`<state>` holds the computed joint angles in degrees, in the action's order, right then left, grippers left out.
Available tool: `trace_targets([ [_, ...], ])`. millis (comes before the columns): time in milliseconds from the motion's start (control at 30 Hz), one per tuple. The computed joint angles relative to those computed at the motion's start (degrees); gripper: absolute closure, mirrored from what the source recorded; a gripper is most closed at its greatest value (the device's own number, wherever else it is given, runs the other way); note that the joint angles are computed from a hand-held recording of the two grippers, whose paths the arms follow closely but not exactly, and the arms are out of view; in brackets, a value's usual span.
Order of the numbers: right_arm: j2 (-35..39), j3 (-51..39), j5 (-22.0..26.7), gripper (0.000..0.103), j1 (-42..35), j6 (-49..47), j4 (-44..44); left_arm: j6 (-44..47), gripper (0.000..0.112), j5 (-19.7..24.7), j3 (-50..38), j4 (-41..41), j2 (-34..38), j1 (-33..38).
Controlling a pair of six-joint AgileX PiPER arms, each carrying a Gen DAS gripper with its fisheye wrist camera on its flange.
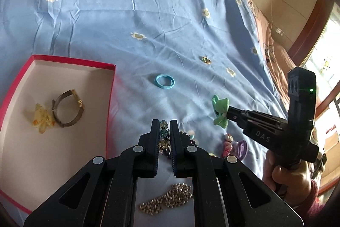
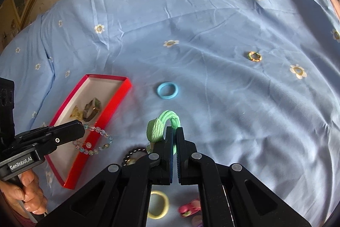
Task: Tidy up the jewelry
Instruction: 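Carry the bracelet and hair tie into the red box while both tools open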
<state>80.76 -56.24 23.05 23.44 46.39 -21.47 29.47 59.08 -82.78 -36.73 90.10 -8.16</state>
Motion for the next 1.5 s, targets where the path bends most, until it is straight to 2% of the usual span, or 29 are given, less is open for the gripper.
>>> trace_targets([
  [467,1.8,-3.5,1.4,0.101,7.3,4.2,-3.4,4.2,0.104,3.9,3.7,-5.2,-5.7,9.0],
  [700,5.1,-7.7,2.2,0.101,11.1,4.2,-3.7,6.0,0.104,5.7,4.2,-6.9,-6.2,14.7],
  [1167,18.1,-23.6,4.8,0.101,16.2,-5.0,2.6,8.4,0.104,7.0,2.2,-8.0,-2.4,23.9],
  [1500,28.6,-35.9,11.2,0.101,16.4,-11.9,6.4,8.8,0.104,5.1,0.5,-7.1,2.6,25.2],
])
